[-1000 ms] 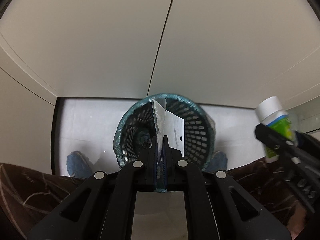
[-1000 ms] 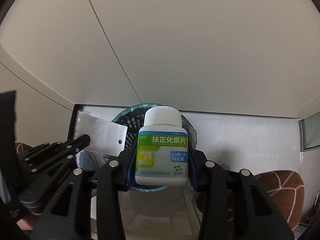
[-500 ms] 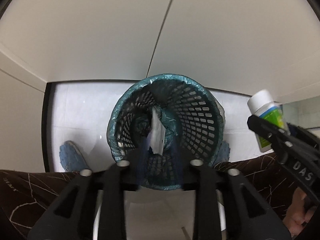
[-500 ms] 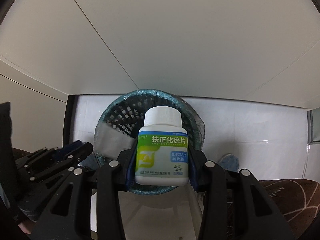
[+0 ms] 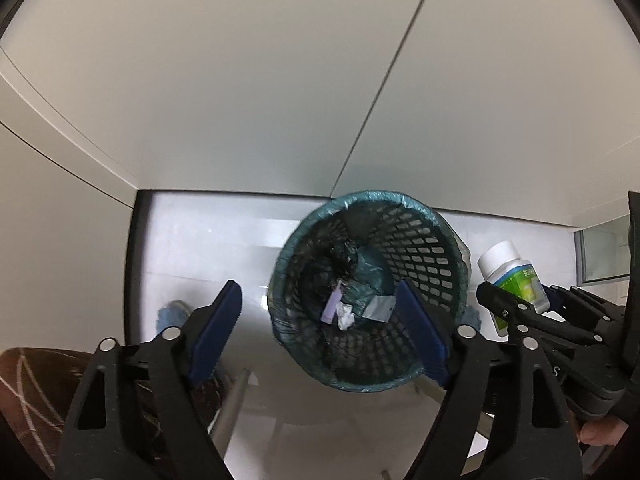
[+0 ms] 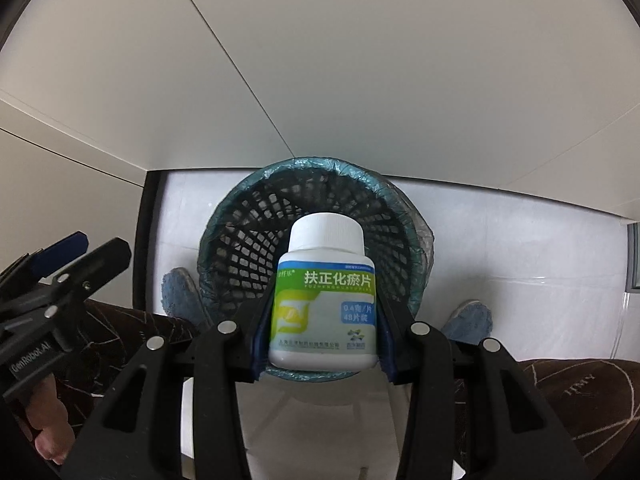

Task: Collect trash
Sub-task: 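Open the left tool over the wastebasket while the right tool releases the pill bottle, then raise both open tools back toward the counter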

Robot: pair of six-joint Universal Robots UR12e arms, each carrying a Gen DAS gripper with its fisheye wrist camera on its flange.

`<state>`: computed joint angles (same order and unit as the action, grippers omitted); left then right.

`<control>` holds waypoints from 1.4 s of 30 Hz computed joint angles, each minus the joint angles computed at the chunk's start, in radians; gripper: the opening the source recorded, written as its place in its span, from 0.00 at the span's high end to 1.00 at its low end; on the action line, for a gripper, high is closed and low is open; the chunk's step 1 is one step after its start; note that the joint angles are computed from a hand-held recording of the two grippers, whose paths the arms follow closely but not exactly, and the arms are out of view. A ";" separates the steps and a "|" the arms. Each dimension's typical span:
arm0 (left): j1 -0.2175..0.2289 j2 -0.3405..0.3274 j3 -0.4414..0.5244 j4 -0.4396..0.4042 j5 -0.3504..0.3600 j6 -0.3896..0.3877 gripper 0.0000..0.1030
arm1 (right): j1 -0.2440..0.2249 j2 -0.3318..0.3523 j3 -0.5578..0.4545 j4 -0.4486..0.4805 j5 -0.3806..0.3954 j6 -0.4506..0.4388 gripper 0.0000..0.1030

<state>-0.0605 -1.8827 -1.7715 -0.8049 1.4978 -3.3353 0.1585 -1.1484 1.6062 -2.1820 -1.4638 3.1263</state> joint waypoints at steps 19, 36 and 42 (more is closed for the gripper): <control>0.003 0.134 0.016 0.068 0.028 -0.014 0.06 | 0.000 -0.158 0.025 -0.171 -0.050 -0.030 0.14; -0.009 0.225 0.124 0.089 0.059 0.002 0.06 | -0.033 -0.248 -0.051 -0.364 -0.057 -0.096 0.10; -0.028 0.221 0.206 0.100 0.087 0.014 0.06 | -0.049 -0.248 -0.125 -0.358 -0.049 -0.094 0.09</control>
